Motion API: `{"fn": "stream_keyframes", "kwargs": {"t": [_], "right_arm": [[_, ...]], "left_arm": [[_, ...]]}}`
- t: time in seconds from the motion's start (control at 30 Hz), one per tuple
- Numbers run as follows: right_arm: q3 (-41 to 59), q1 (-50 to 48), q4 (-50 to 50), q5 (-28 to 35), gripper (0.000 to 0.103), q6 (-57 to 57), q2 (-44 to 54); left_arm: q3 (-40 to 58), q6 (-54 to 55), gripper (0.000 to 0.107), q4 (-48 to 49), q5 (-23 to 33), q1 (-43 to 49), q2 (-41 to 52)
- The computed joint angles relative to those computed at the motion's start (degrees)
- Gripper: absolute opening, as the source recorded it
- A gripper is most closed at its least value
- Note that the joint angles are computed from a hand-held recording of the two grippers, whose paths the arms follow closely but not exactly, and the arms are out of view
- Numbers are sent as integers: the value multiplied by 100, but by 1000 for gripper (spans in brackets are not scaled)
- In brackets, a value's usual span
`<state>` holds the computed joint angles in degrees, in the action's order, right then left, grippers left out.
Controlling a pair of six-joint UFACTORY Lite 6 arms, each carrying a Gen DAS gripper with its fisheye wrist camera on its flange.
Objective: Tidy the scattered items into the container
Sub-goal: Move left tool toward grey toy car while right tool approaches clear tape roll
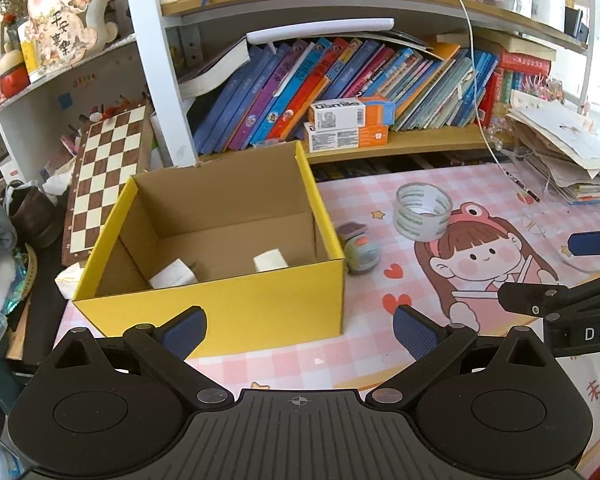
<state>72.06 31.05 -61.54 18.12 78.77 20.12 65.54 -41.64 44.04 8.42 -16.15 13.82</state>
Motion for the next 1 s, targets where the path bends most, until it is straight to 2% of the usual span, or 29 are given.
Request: {"fn": "stream_keyframes", "kwargs": {"t": [0.23,0.6,1.0], "right_arm": [[-499,-400,-119,-489,103,-123,-313],[-1035,-997,-323,-1192,103,-309,-635],[-1307,-1392,-2730,-1439,103,1850,-763]], "left_arm": [[65,-1583,101,1246,413,-520,73],[274,-2670,101,1959,1016,-1209,265],[599,-3452,101,2692,982,-1577,612]]}}
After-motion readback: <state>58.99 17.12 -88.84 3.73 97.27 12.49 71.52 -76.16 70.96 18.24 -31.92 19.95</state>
